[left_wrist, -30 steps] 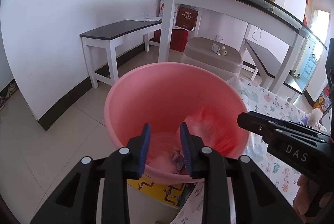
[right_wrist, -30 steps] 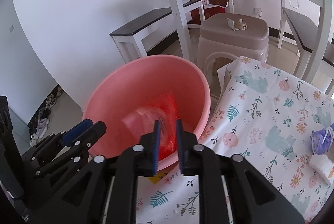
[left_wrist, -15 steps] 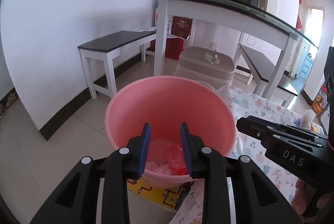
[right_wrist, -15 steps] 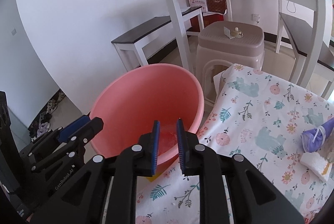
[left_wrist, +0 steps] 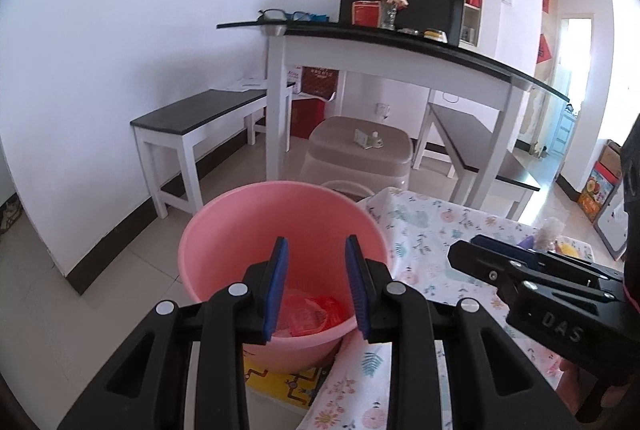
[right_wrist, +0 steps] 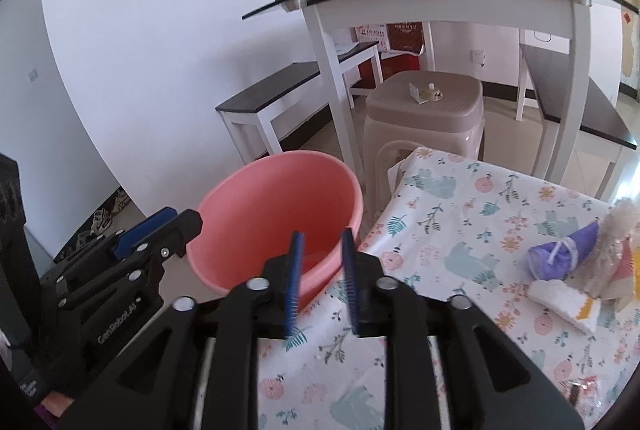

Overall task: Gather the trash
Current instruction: 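Move both open tools back over the remaining trash on the table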

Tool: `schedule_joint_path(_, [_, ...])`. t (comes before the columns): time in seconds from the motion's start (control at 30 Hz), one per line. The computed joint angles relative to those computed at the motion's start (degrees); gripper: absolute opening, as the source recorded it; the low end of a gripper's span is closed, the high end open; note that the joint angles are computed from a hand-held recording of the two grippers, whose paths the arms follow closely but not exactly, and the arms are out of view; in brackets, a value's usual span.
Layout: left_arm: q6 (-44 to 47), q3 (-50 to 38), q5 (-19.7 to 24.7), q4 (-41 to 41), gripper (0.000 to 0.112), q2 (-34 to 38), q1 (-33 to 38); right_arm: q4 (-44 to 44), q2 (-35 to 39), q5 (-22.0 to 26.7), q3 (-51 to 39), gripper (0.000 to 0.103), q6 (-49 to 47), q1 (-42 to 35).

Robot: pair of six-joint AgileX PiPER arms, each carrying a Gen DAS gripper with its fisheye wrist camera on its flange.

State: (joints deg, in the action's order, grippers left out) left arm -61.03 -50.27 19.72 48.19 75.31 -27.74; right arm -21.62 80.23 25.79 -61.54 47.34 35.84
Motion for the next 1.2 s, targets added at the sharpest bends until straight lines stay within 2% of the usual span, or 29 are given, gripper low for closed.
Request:
schedule_joint_path(0.3, [-3.06,-0.35,1.97,2.81,0.028,-1.27,-6.40,-10.70,-11.38,5.18,7.60,0.030,9.46,2.37])
schedule_joint_path(0.53, [-2.46,-0.95,0.16,1.62,0.028,-0.23,-11.26,-16.81,-22.08,14.42,14.62,0.030,15.35,2.54])
schedule_joint_path(0.73, [2.61,-1.70,-2.95,-4.43,0.028,2.48,-14.32,-16.51,-31.13,20.67,20.89,0.030,15.24,-1.81])
schedule_joint_path(0.87, [5.33,-2.21,-4.00,-7.25,0.028,4.68,-16.82,-10.87,-36.50,20.85,25.35,0.030,10.43,-8.58])
schedule_joint_path(1.03, [7.13,-3.40,-4.37,-8.82,0.028,7.67,-19.41,2.71,-41.28,18.22,30.54,0.030,-3.19,-21.18])
schedule_joint_path(1.13, [8.78,-3.98,-4.55,-10.18,0.028,8.93,-20.37,15.19,-43.08,16.88,32.61,0.030,-16.98,-29.95])
schedule_joint_path(1.2, [9.51,-4.48,-4.51,-11.00,0.028,9.87,-20.97,17.50,-43.40,16.76,33.38,0.030,-19.53,-31.21])
